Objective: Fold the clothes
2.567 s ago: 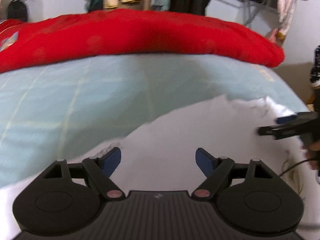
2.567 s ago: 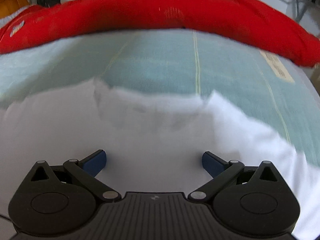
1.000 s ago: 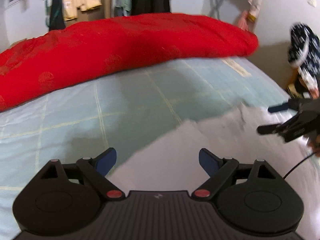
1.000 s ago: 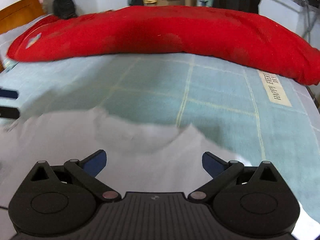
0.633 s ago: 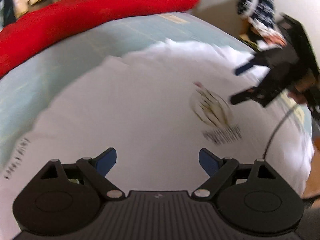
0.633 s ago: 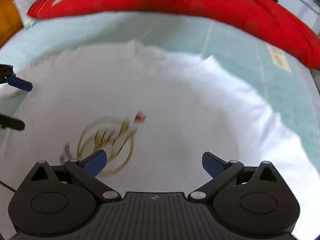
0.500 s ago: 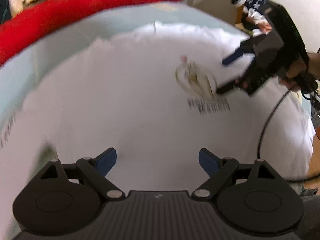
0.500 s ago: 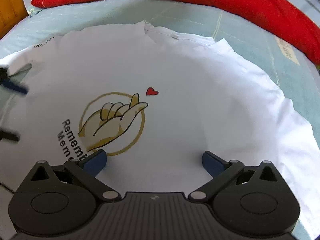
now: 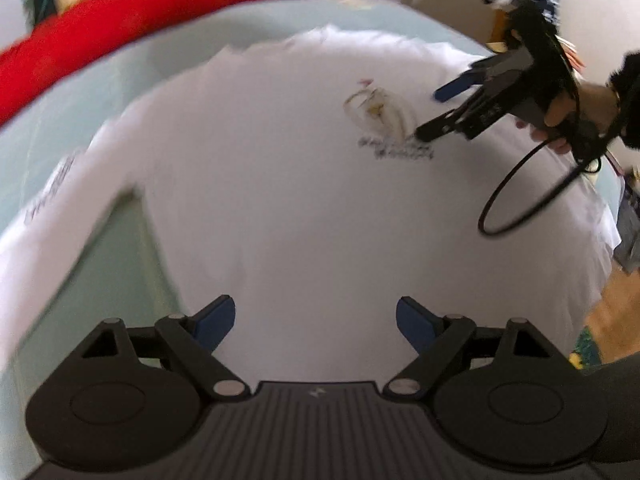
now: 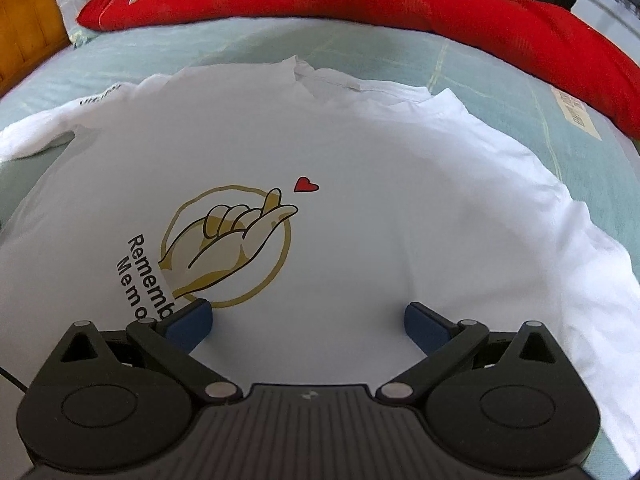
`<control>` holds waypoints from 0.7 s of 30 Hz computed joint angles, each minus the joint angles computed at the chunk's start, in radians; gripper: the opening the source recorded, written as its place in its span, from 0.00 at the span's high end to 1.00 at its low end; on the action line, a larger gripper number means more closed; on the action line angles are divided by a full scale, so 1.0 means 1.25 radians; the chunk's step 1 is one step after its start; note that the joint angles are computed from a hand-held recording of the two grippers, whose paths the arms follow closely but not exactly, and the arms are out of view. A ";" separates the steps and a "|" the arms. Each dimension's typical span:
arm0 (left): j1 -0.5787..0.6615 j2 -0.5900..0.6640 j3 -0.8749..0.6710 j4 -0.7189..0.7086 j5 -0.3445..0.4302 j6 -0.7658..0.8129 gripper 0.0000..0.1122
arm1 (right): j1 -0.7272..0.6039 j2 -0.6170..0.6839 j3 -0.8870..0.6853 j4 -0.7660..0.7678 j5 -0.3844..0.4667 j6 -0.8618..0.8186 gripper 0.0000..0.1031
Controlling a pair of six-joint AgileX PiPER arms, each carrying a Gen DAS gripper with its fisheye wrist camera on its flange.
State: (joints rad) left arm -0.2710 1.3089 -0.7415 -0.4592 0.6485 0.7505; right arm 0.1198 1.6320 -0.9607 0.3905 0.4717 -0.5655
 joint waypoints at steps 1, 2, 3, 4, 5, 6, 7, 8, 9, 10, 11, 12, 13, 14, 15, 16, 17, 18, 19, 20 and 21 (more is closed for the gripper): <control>-0.007 0.010 0.002 -0.010 -0.010 0.009 0.22 | 0.001 0.000 -0.013 -0.013 0.018 0.009 0.00; -0.012 0.019 0.004 -0.021 -0.017 0.019 0.22 | 0.000 -0.009 -0.012 0.001 0.024 -0.015 0.00; -0.021 0.025 0.009 -0.016 -0.023 0.012 0.23 | -0.005 -0.020 -0.001 0.034 0.022 -0.062 0.00; -0.031 0.029 0.015 -0.009 -0.028 0.002 0.23 | -0.012 -0.032 0.013 0.066 0.024 -0.114 0.00; -0.039 0.021 0.029 0.015 -0.030 -0.025 0.23 | -0.017 -0.042 0.025 0.083 0.034 -0.152 0.00; -0.040 0.006 0.041 0.029 -0.019 -0.047 0.22 | -0.024 -0.052 0.039 0.094 0.045 -0.182 0.00; -0.039 -0.010 0.052 0.041 -0.006 -0.066 0.22 | -0.038 -0.064 0.057 0.114 0.058 -0.220 0.00; -0.030 -0.030 0.059 0.053 0.026 -0.080 0.22 | -0.058 -0.081 0.080 0.134 0.077 -0.259 0.00; -0.034 -0.046 0.067 0.075 0.042 -0.103 0.22 | -0.078 -0.104 0.102 0.136 0.096 -0.279 0.00; -0.034 -0.069 0.074 0.102 0.068 -0.127 0.21 | -0.099 -0.126 0.124 0.137 0.117 -0.299 0.00; -0.037 -0.088 0.079 0.126 0.094 -0.150 0.21 | -0.124 -0.149 0.141 0.120 0.148 -0.303 0.00; -0.041 -0.103 0.081 0.144 0.115 -0.172 0.21 | -0.150 -0.169 0.153 0.101 0.182 -0.304 0.00; -0.046 -0.117 0.084 0.160 0.136 -0.192 0.21 | -0.179 -0.194 0.170 0.086 0.211 -0.310 0.00; -0.052 -0.132 0.085 0.175 0.157 -0.211 0.21 | -0.209 -0.220 0.188 0.065 0.239 -0.314 0.00; -0.059 -0.141 0.083 0.189 0.176 -0.233 0.21 | -0.229 -0.240 0.200 0.039 0.262 -0.308 0.00; -0.067 -0.150 0.080 0.202 0.194 -0.256 0.21 | -0.253 -0.265 0.211 0.015 0.289 -0.304 0.00; -0.078 -0.162 0.081 0.214 0.208 -0.280 0.21 | -0.276 -0.285 0.219 -0.006 0.312 -0.302 0.00; -0.094 -0.167 0.079 0.230 0.212 -0.309 0.21 | -0.295 -0.299 0.226 -0.024 0.332 -0.298 0.00; -0.104 -0.168 0.074 0.239 0.214 -0.328 0.22 | -0.299 -0.314 0.230 -0.046 0.347 -0.283 0.00; -0.110 -0.169 0.067 0.239 0.212 -0.339 0.22 | -0.303 -0.330 0.234 -0.068 0.361 -0.269 0.00; -0.119 -0.168 0.060 0.244 0.199 -0.353 0.22 | -0.303 -0.339 0.231 -0.075 0.371 -0.262 0.00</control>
